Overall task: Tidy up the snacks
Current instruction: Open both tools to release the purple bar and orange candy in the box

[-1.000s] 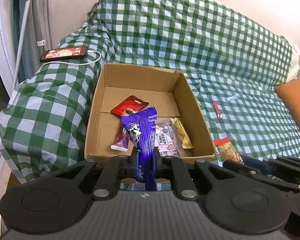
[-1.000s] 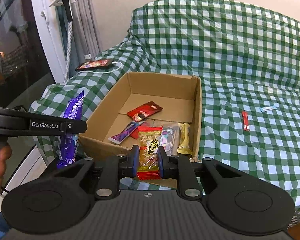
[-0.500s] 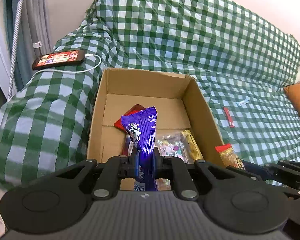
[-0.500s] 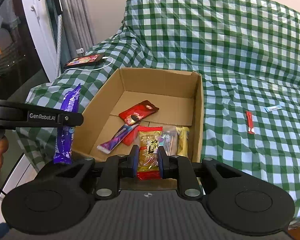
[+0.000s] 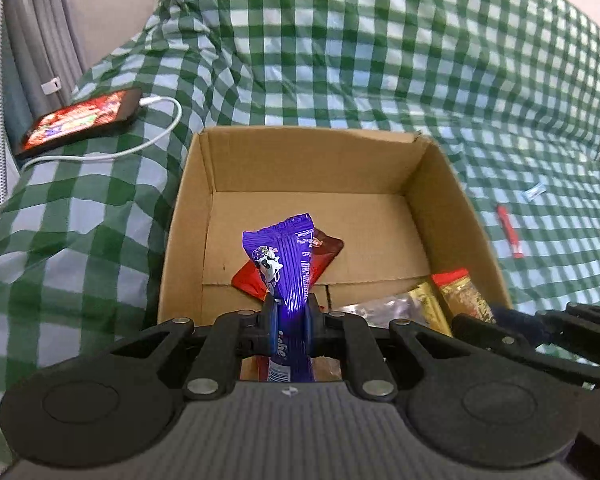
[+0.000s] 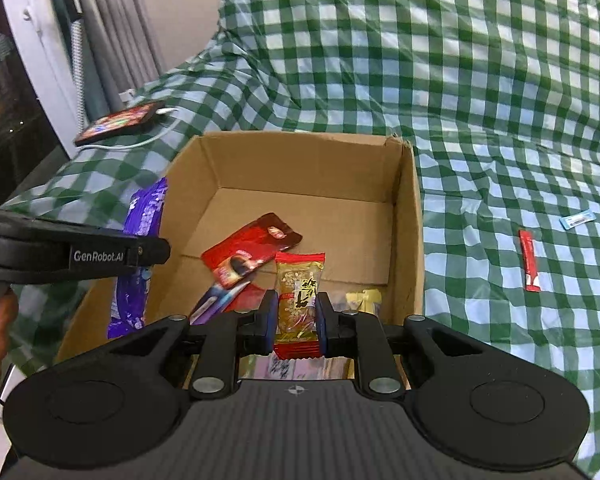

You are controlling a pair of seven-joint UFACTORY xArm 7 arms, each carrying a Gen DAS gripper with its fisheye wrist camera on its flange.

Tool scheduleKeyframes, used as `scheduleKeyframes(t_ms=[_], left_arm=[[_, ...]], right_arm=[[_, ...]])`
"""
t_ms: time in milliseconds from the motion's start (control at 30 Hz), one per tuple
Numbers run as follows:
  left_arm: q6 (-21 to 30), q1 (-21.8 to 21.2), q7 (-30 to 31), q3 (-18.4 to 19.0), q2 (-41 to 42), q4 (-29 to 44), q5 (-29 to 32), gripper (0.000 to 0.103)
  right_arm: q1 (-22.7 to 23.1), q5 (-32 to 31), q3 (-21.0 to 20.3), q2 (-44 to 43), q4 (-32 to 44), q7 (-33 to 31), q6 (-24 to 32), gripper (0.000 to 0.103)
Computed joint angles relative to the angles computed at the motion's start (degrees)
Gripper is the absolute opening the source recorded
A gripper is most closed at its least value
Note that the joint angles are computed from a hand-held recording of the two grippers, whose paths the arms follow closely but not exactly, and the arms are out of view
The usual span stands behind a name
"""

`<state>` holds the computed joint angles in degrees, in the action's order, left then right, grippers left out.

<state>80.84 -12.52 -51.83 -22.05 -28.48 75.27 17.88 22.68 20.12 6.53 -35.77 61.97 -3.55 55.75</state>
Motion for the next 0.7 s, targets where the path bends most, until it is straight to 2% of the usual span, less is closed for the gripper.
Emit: scheduleKeyframes(t_ms=[333,367,400,433,467,500,533,600,700], left_arm=[[-2.6,-0.1,1.7,2.6,3.5,-1.9,0.4,0.015],[-2.5,-0.2,1.9,2.7,3.7,-1.9,0.5,0.027],[-1.9,-0.4,2.3,2.8,4.3,-1.2,0.3,0.064],[-0.9,-0.4,2.4,2.8,4.7,-0.5,0.3,0.085],[1.3,0.0,1.6,1.9,5.4,0.8,1.7,0.102],[3.3,0.4,0.0,0.3,5.7,1.7,4.6,0.103],[3.7,0.1,-0.2,0.0,5.2,1.6,6.0,0.103],[4.8,-0.8,1.0,0.6,4.6,2.0,5.1,0.103],[8.2,-1.5,0.2,-0.4,2.9,3.0,4.2,0.103]], right_arm=[[-0.9,-0.6,0.3,6.4,0.7,0.5,-3.0,0.022],[-0.8,0.0,0.0,6.6,0.7,0.6,-3.3,0.023],[-0.8,0.5,-0.1,6.6,0.6,0.9,-3.7,0.028],[-1.0,0.7,-0.1,6.8,0.8,1.8,-4.0,0.047],[-1.3,0.7,0.0,6.9,1.2,2.7,-4.0,0.059],[-1.6,0.5,0.2,6.7,1.3,3.7,-4.2,0.070],[-2.0,0.3,0.4,6.2,1.2,4.7,-4.7,0.073],[-1.5,0.5,-0.2,5.5,1.5,4.6,-4.1,0.074],[-1.4,0.2,-0.4,2.8,1.2,5.3,-1.9,0.078]])
